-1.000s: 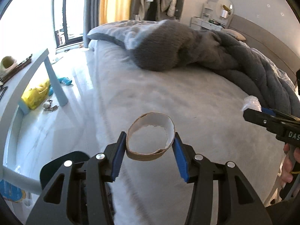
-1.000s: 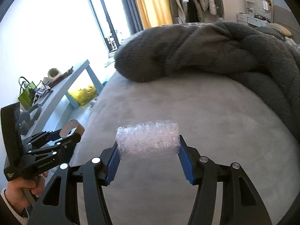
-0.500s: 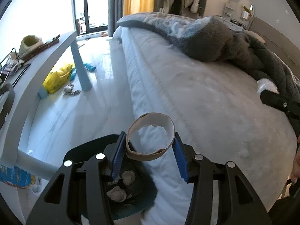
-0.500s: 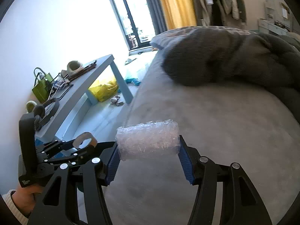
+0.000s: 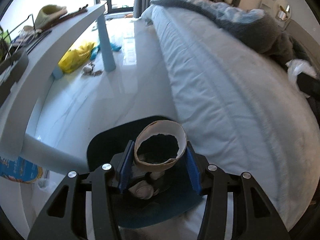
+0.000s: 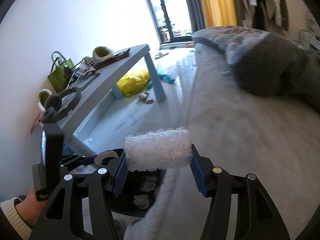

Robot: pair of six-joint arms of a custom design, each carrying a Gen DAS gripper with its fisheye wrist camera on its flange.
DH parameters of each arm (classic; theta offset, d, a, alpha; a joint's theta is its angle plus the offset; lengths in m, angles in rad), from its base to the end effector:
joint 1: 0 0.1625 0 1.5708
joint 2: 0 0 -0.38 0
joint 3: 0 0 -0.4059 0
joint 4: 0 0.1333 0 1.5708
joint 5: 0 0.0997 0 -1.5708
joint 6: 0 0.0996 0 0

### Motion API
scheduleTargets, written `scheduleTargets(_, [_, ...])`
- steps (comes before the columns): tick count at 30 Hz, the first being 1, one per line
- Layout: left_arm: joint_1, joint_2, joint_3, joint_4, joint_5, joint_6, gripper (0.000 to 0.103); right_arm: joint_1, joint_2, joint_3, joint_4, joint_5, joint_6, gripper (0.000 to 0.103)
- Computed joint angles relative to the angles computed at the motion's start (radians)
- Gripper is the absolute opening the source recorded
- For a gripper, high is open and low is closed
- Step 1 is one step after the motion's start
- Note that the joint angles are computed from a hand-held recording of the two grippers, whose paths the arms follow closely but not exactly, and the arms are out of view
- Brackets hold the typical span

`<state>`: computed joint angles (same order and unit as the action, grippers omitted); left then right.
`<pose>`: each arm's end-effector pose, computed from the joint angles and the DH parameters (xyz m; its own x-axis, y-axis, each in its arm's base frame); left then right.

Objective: Collect trash
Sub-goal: 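Carry the tape roll and bubble-wrap piece to the black bin and release both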

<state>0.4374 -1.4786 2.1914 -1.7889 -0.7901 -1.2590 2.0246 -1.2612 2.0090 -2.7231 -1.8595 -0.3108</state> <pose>-0.2728 -0.3521 0.1658 -0.7583 -0.1140 -0.6419 0.2462 0.8616 -0.4439 0.3322 -0.4417 0.1999 -0.7438 -0.5569 0.3696 -0.6622 0.6889 -0.2947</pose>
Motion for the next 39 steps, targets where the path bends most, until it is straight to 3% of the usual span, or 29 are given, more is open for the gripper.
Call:
scheduleTargets(8, [0.05,-0.097,0.067,0.005,-0.094,0.005,0.053,0.042,0.1,-0.038,0.014,0.006,0.005,0.058])
scheduleTargets(14, [0.069,-0.16,0.11,0.031,-0.152,0.011,0.07,0.056,0.162,-0.065,0.032,-0.006,0.012,0.058])
scheduleTargets(31, [-0.003,-0.359,0.135,0.215,-0.112,-0.053,0.075,0.075,0.33,-0.14,0.102,-0.073,0.054,0.058])
scheduleTargets(39, [-0.046,-0.421,0.136,0.276,-0.095,-0.073,0.068,0.076,0.405,-0.173,0.165,-0.107,0.076,0.058])
